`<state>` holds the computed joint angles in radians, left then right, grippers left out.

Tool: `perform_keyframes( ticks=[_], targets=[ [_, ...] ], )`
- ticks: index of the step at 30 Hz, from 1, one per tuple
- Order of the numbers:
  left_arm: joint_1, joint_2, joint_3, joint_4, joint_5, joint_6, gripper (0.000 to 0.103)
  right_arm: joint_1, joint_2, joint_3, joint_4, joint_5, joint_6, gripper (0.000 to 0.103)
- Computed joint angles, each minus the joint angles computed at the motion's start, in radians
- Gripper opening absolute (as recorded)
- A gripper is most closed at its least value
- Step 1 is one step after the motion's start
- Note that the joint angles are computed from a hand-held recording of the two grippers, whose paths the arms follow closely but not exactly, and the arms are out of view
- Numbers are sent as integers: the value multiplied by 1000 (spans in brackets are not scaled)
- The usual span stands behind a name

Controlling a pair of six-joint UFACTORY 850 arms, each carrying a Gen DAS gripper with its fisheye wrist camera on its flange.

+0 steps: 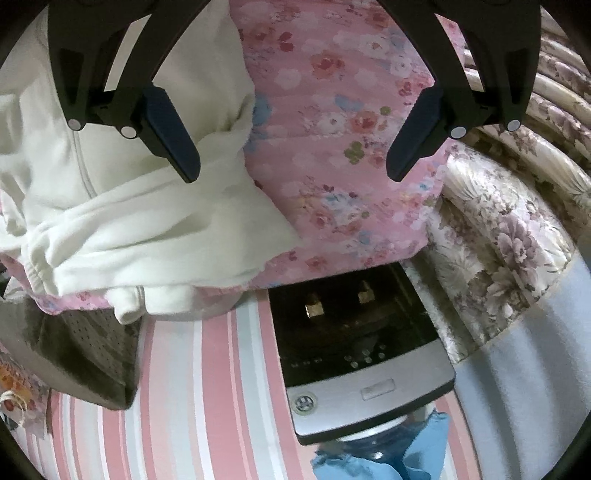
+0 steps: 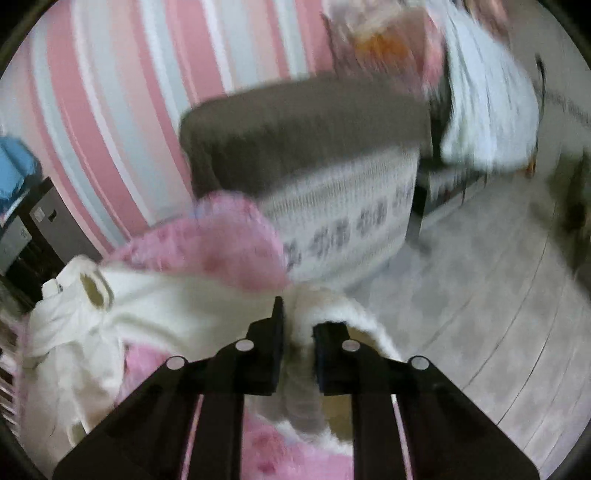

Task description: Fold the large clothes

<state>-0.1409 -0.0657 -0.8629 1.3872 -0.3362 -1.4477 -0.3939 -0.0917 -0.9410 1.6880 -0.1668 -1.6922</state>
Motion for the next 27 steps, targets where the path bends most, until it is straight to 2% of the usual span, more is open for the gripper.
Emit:
perform_keyframes(
  ticks=[2,5,6,10,15,20,23,26,27],
  targets=[
    [10,12,-5,-11,4,13,100,46,12,-66,-8,54,-20,14],
    [18,23,-16,-28,-1,30,100,122,21,-161,64,108,-150,14],
    [18,24,-20,-24,-8,30,100,142,19,-188,45,110,-141,14],
    [21,12,-30,-35,4,21,100,224,-42,-292,-238,30,155,14],
    [16,-68,-61,-92,41,43,100,337,-170,-371,-294,-85,235,13],
    [4,-144,-101,-153,57,99,100,487,-329,-500,-507,-139,421,13],
    [-1,-172,-116,-131,53,72,100,553,-419,-585,-549,-227,477,13],
    [4,-193,-129,-162,65,89,100,618,-525,-678,-738,-256,658,13],
    [7,-200,-133,-178,69,98,100,628,-562,-712,-800,-292,728,18]
  ],
)
